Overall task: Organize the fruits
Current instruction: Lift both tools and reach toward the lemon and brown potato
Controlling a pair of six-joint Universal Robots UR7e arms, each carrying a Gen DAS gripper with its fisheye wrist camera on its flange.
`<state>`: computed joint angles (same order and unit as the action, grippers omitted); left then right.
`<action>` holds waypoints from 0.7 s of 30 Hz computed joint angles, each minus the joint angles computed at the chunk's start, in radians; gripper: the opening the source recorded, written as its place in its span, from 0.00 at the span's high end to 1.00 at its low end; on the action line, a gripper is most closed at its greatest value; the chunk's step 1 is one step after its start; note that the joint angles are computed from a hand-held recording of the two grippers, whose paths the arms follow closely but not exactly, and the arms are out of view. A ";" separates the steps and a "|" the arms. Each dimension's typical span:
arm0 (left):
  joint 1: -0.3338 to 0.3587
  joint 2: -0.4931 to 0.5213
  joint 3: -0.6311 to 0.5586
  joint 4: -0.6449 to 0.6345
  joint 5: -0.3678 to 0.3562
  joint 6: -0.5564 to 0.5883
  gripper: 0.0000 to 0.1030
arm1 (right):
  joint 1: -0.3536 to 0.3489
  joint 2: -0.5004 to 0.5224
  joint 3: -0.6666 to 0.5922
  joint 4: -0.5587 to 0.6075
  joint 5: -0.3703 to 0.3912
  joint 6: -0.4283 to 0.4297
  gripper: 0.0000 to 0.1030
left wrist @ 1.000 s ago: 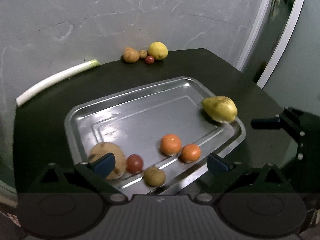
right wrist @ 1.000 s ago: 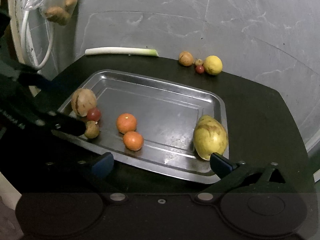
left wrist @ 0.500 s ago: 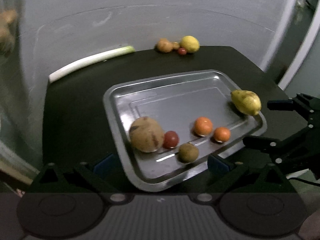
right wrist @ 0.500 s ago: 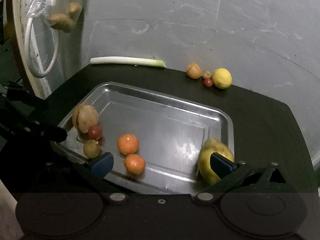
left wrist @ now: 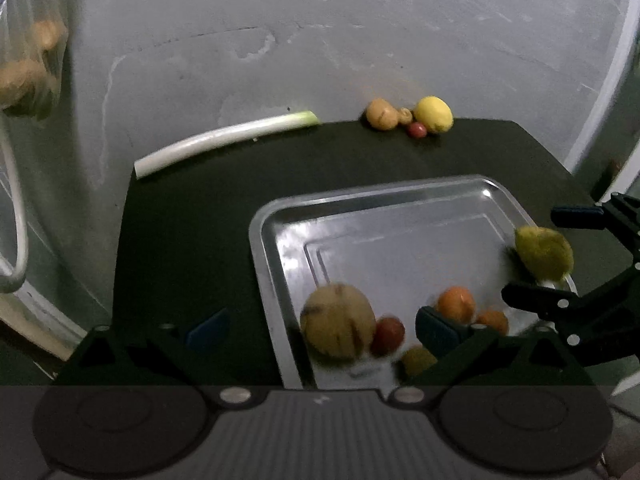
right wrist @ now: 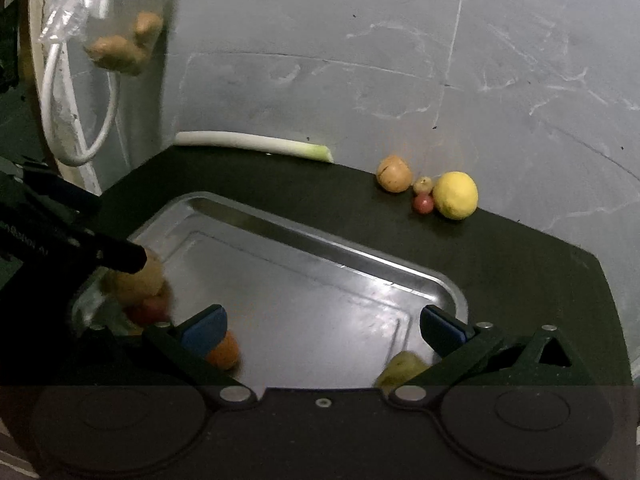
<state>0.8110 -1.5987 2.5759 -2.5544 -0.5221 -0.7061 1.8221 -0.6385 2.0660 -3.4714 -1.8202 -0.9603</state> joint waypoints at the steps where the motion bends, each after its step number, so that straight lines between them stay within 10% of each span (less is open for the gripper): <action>1: 0.010 0.019 -0.007 -0.027 0.004 0.009 0.01 | -0.001 0.007 -0.013 0.002 -0.003 -0.009 0.01; 21: 0.205 0.354 -0.282 -0.351 -0.016 0.124 0.01 | -0.062 0.129 -0.302 0.043 -0.017 -0.148 0.01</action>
<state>1.0164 -1.2451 2.2935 -2.9052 -0.5376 -0.5820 1.7601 -0.5093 1.7636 -3.4282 -1.8374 -1.1084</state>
